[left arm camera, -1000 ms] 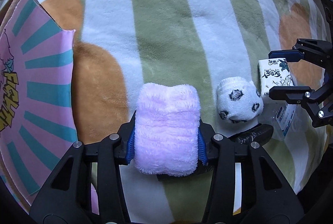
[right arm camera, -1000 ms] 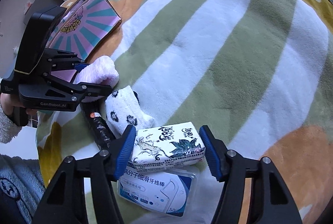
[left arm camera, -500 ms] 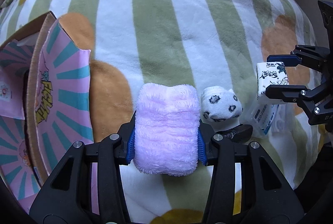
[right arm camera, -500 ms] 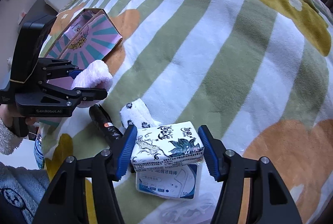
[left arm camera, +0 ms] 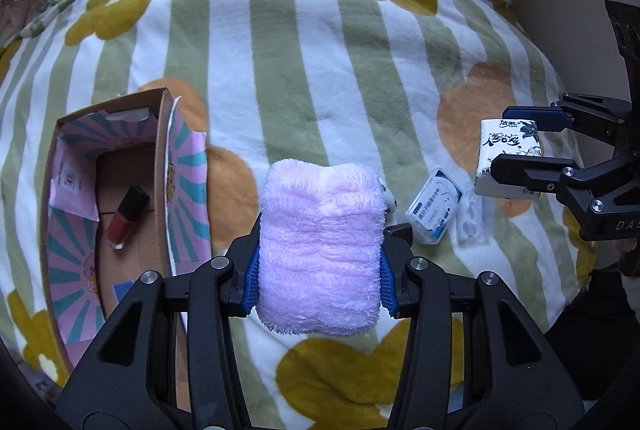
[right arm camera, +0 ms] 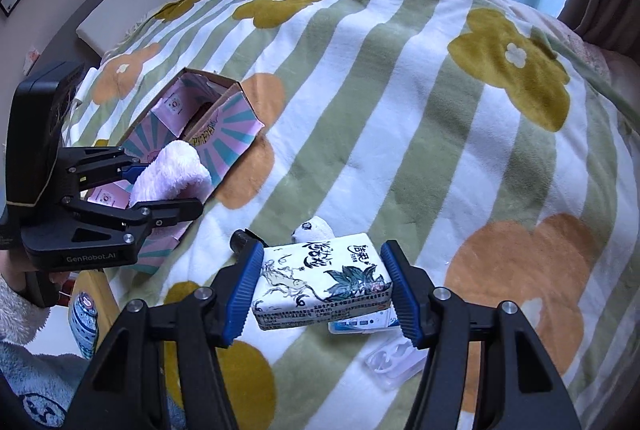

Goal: Organize objects
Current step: 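Carry the pink towel roll and white tissue pack over the box with both tools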

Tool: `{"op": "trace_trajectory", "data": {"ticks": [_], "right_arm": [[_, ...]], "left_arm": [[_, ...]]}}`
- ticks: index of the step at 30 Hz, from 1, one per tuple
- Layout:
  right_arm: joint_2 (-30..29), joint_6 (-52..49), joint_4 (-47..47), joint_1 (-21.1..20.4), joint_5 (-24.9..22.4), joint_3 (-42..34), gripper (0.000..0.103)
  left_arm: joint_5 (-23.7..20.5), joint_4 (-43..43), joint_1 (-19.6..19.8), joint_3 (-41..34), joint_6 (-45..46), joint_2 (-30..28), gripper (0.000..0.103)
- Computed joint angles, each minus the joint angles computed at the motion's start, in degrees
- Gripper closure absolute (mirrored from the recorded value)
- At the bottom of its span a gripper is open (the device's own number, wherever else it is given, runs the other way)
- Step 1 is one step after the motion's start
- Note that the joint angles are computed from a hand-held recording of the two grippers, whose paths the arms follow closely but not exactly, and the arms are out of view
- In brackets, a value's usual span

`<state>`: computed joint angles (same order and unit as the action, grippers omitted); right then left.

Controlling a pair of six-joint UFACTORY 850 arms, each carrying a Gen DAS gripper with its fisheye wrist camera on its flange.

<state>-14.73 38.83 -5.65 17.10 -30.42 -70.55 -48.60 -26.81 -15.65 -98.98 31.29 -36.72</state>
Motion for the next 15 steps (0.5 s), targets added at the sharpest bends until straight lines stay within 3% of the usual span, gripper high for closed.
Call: {"op": "trace_trajectory", "data": {"ticks": [10, 15], "right_arm": [[1.9, 26.3, -13.1, 7.2, -11.8, -5.7, 0.047], [1.9, 39.7, -17.1, 10.6, -20.1, -8.5, 0.047]], "left_arm": [[0.7, -3.2, 2.1, 5.2, 1.0, 8.3, 0.061], [3.0, -3.3, 3.3, 8.9, 0.0, 12.6, 0.061]]}}
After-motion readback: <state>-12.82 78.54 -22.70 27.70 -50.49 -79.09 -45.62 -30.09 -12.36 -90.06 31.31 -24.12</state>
